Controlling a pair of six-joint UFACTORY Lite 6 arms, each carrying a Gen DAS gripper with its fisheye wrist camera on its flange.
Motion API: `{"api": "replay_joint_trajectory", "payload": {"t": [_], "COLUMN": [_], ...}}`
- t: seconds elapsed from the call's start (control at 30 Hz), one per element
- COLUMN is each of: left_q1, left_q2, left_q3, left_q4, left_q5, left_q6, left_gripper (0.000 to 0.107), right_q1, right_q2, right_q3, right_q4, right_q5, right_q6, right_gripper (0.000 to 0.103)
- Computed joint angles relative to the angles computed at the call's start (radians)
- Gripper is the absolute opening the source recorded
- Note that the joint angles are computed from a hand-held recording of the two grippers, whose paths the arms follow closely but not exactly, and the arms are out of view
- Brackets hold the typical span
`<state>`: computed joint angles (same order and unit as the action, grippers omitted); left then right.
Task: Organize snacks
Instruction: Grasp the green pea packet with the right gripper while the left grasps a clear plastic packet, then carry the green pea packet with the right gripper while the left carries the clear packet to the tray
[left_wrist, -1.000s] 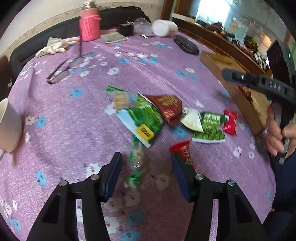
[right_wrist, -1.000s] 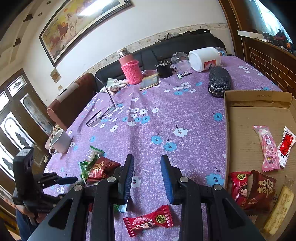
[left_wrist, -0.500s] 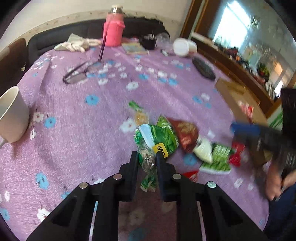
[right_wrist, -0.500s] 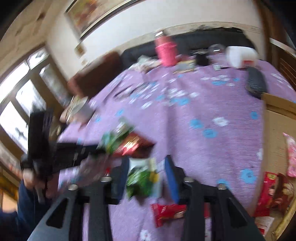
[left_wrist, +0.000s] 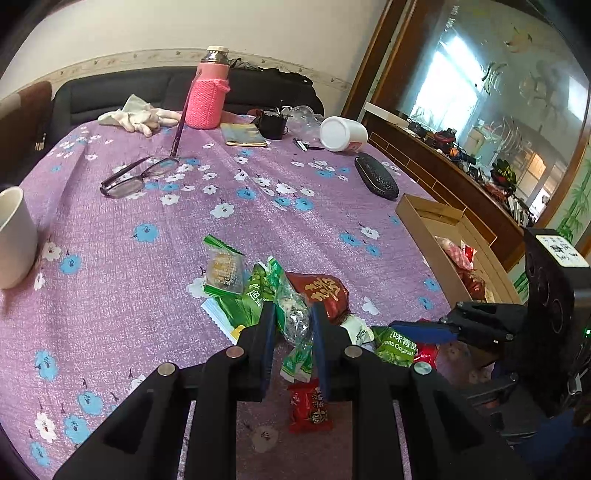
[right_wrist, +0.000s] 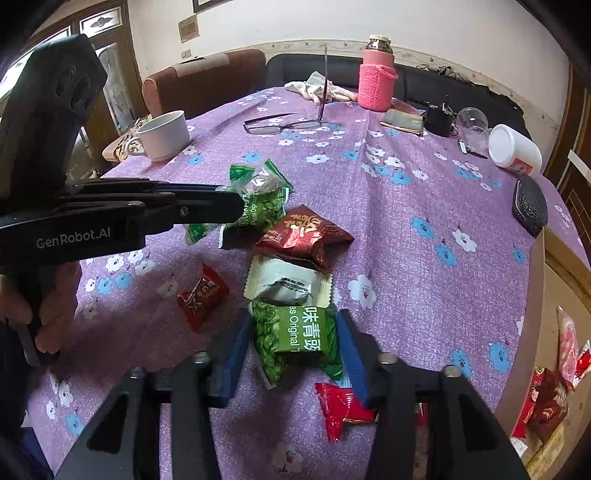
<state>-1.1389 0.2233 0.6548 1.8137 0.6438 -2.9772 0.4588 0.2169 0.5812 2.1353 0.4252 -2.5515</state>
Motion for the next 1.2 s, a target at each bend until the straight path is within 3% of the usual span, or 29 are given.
{"api": "replay_joint_trajectory", "payload": {"t": [0.23, 0.53, 0.7, 0.93, 1.2], "left_q1": [-0.017, -0.049, -0.072, -0.132, -0.162], "left_q2": [-0.002, -0.002, 0.018, 0.092, 0.153], "left_q3": [-0.002, 0.009, 0.041, 0.141, 0.215], "left_q4": [-0.025, -0.089, -0.148, -0.326, -0.412], "left_q5": [0.03, 0.086, 0.119, 0.248, 0.338], "left_q6": [0.008, 0.055, 0.12, 0.314, 0.425], "left_gripper": [0.018, 0.018, 0.018, 0.019, 0.019], "right_q1": [-0.092, -0.251, -0.302, -0.425, -0.491], "right_q2": [-0.035, -0.058, -0.062, -0.03, 0.021], "right_q3": [0.007, 0.023, 0.032, 0.079, 0.13], "right_q4": [-0.156, -0.165, -0.145, -0.184, -0.236], "right_q5": [0.085, 0.242, 0.276, 0.337, 0.374], "right_q6": [0.182, 0.299, 0.33, 0.45, 0.546], "right_gripper": [0.043, 0.043, 0.043, 0.043, 0.043]}}
